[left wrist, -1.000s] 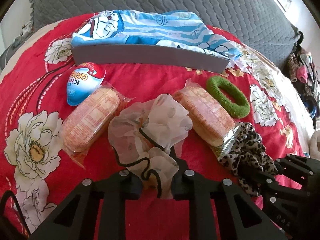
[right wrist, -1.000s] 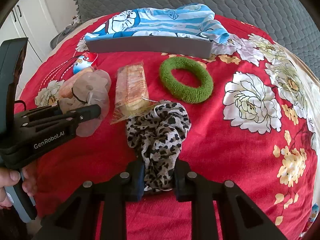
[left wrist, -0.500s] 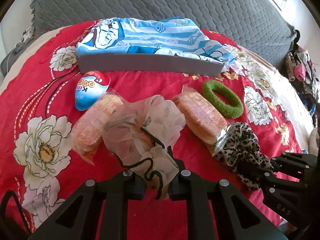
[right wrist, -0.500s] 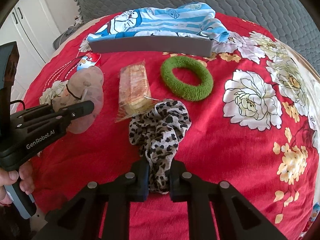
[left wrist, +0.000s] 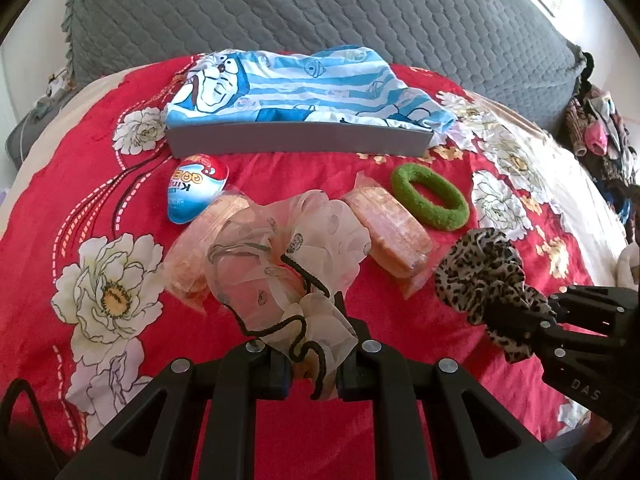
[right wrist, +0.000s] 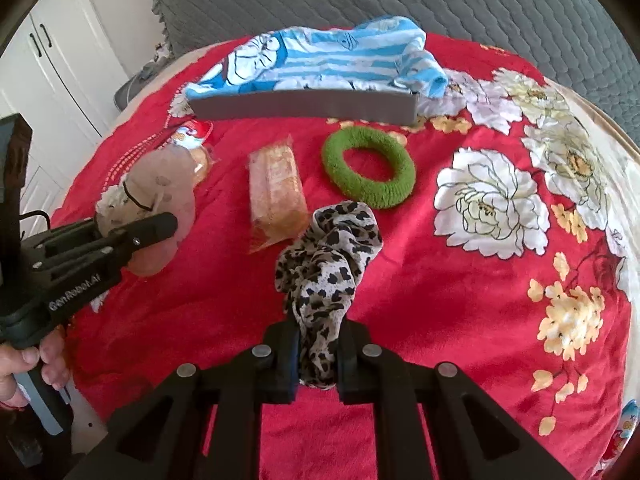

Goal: Organize objects
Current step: 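Lift both scrunchies and carry them toward the grey tray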

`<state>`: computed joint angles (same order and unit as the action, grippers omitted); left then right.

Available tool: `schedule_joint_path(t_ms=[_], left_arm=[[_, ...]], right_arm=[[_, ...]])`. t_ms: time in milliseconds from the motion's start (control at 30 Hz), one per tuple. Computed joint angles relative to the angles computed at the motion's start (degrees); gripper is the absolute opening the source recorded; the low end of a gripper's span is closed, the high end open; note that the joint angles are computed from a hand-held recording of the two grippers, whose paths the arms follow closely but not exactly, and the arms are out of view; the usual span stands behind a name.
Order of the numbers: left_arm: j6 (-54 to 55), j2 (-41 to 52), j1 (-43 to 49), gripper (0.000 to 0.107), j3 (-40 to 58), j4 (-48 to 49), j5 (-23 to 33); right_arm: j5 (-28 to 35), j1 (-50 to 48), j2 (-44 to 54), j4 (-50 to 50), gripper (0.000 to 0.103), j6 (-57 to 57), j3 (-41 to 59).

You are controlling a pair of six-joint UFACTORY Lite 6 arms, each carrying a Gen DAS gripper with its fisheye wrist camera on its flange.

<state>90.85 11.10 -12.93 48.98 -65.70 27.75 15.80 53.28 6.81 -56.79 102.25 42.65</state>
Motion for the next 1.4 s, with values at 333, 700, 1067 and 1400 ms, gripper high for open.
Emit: schedule_joint_path(t_ms=[333,700,1067,1400], left_arm=[[-1.62,-6.31,0.73,0.015,-3.02,2.34,0.94],[-4.92,-12.65,3.61,0.015,-4.26,6.33,4.91],[-6.51,-16.61,9.68,0.015,-1.42,7.03,11.4],[-8.17,-18.68,10.62,0.015,-0.48,6.28,11.57]], right_arm=[[3.53,4.4,-5.25,-3.8,0.013,5.43,-1.6],[11.13,11.98,-8.79,-5.49,0.013,9.84,0.19],[22.32,17.71,-7.21,-5.72,0.013,8.32,9.2],[26.62,18.03,-7.41,-6.67,0.013,8.46,13.47]])
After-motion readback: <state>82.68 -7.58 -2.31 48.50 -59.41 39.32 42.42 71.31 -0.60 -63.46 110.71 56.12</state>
